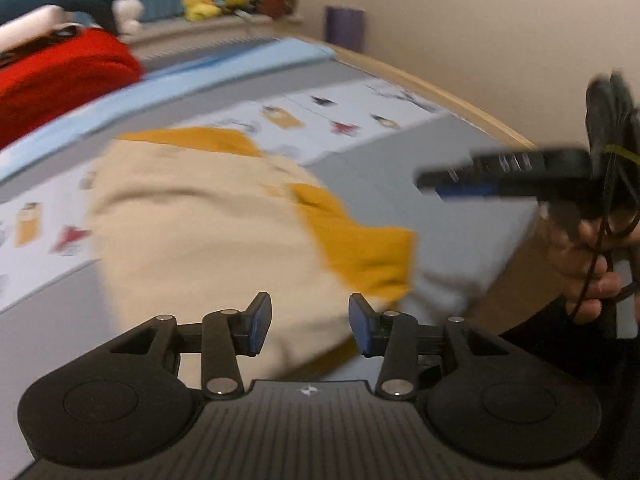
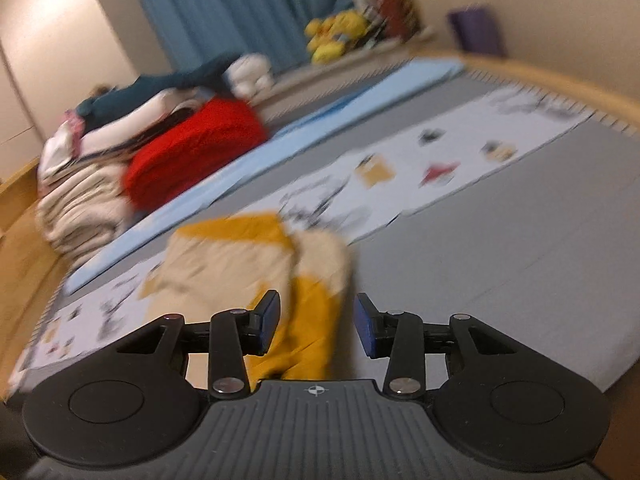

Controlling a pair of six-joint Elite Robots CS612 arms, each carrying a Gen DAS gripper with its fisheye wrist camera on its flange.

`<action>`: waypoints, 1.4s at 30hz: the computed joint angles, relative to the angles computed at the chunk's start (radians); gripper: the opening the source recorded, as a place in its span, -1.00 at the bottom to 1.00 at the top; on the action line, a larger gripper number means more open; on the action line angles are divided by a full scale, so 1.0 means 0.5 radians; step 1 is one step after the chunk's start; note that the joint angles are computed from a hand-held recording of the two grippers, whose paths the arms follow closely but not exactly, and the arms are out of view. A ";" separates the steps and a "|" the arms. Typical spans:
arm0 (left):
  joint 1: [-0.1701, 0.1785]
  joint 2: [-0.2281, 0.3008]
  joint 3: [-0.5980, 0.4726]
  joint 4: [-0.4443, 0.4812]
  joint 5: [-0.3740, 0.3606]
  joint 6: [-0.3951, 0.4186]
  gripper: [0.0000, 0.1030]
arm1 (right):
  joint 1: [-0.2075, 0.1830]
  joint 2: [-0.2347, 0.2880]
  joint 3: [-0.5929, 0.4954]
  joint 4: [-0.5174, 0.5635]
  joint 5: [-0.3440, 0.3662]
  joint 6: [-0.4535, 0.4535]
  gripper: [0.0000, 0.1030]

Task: Fold large clothes
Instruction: 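Fold the held yellow end over the jacket with the left gripper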

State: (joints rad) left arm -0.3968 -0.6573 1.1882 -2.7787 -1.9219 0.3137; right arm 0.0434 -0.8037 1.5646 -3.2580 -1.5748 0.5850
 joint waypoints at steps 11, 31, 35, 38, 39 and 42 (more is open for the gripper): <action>0.190 0.111 -0.058 -0.091 0.036 -0.290 0.12 | 0.128 0.117 -0.267 0.576 -0.130 -0.265 -0.93; 0.146 0.241 -0.371 0.523 0.012 -0.159 0.13 | 0.110 0.082 -0.159 0.783 -0.359 -0.145 -0.99; 0.126 0.265 -0.433 0.786 0.143 -0.077 0.19 | 0.120 0.097 -0.213 1.042 -0.323 -0.171 -1.00; 0.147 0.220 -0.361 0.614 0.056 -0.078 0.16 | 0.131 0.104 -0.233 1.129 -0.354 -0.190 -1.00; 0.157 0.200 -0.321 0.542 -0.015 -0.093 0.16 | 0.131 0.100 -0.229 1.121 -0.353 -0.181 -1.00; 0.154 0.231 -0.381 0.744 0.111 -0.059 0.14 | 0.132 0.089 -0.206 1.088 -0.367 -0.178 -1.00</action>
